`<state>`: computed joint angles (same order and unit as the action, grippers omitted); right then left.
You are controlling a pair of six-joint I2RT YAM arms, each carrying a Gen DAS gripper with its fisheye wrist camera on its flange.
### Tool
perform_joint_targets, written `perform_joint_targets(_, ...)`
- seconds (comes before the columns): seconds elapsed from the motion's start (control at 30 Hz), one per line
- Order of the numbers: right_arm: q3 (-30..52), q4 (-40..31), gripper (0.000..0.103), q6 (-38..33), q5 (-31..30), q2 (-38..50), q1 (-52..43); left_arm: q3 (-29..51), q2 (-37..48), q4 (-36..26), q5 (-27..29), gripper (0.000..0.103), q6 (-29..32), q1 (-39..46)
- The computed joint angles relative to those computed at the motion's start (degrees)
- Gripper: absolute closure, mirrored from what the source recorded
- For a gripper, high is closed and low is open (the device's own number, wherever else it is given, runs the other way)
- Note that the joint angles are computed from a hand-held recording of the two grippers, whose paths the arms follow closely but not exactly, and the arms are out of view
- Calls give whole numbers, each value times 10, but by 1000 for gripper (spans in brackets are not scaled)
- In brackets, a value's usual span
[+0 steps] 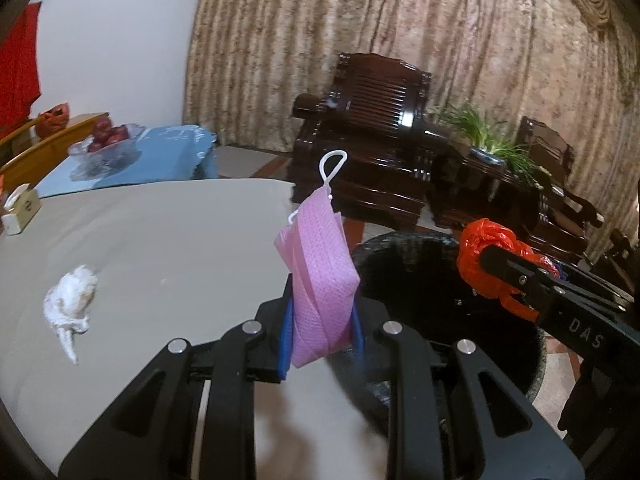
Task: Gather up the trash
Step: 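Carry the pink mask and red bag over the bin and release both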
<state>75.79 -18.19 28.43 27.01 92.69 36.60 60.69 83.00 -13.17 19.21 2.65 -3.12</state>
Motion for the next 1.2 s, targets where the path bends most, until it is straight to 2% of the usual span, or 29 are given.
perform_joint_targets(0.37,-74,9,67,2,-1,-47,-38,25,53,25,-31,80,-13,-88)
perform_joint_targets(0.9,-141,28,67,-3,-44,-62,-119,79,152,31,-37,80,-18,-141)
perform_joint_targets(0.97,-145,29,67,-7,-50,-57,-125,86,166,31,-37,77,-19,-148)
perform_joint_targets(1.0,-146,29,63,-11,-52,-54,-129,93,172,29,-34,74,-22,-150)
perform_joint_targets(1.07,-144,20,60,-17,-50,-47,-134,100,181,29,-22,52,-29,-148)
perform_joint_targets(1.13,-144,13,41,-20,-46,-48,-137,96,183,36,-10,47,-29,-141)
perform_joint_targets(1.17,-148,11,36,-23,-43,-54,-137,93,182,37,-1,44,-25,-134)
perform_joint_targets(1.2,-155,15,27,-26,-40,-61,-136,88,179,39,4,42,-24,-131)
